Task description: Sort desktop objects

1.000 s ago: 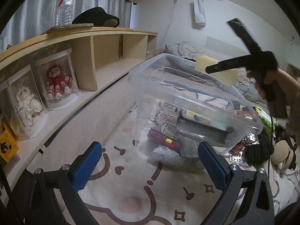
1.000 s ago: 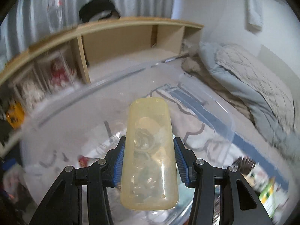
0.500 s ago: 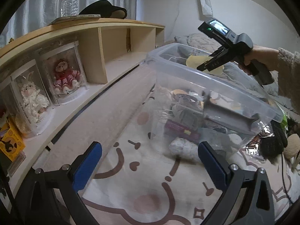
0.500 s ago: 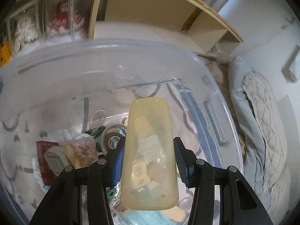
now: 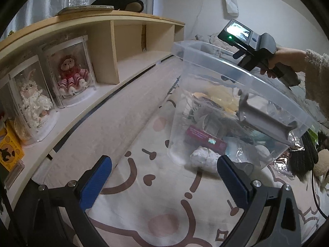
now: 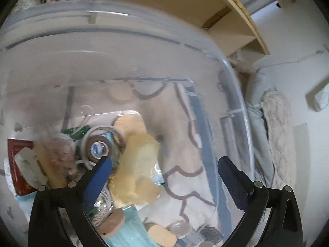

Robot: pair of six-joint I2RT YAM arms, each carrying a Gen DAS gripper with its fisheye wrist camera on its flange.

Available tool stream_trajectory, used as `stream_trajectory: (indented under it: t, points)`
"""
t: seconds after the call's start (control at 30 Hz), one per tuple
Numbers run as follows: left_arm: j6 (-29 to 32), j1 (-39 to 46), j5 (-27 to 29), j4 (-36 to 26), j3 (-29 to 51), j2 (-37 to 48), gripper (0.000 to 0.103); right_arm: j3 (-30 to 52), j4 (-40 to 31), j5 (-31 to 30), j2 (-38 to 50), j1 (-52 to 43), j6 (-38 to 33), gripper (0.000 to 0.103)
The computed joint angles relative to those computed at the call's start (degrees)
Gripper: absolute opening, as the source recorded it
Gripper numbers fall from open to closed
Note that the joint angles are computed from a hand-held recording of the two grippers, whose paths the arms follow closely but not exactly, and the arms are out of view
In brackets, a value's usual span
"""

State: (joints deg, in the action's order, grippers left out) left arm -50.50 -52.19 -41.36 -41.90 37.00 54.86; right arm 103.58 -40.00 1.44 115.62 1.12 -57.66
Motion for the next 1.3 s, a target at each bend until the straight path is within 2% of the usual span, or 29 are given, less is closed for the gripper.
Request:
stream_trajectory:
  t: [0.17, 0.33, 0.47, 0.73, 1.03, 1.3]
  points:
    - [-0.36, -1.60, -0.35, -1.33, 1.83, 1.01, 0.103, -2.30, 2.20, -2.50, -2.92, -1.78, 1.04, 0.102]
    - [-3.18, -4.99, -2.57, -4.26, 4.17, 1.20, 0.103, -1.58, -0.43, -6.13, -4.93, -4.03, 2.76, 0.102]
    - [-5.36, -7.04, -3.37, -6.00, 5.73, 1.80, 0.103, -3.89, -3.60, -12.34, -9.04, -6.66, 3.73, 0.102]
    - [-9.90, -12.44, -6.24, -10.75, 10.19, 3.91, 0.103, -14.44, -3.72, -20.17, -18.79, -10.42, 5.55, 0.102]
    - [-17.36, -19.08, -8.70, -17.40, 14.45, 6.73, 0.103, -25.32, -5.51, -30.28, -30.97, -14.93, 11.12, 0.102]
    - [-23.09, -24.70, -10.55, -21.99, 19.17, 11.48, 0.103, -31.89, -10.31, -39.44, -40.33, -23.81, 9.73, 0.102]
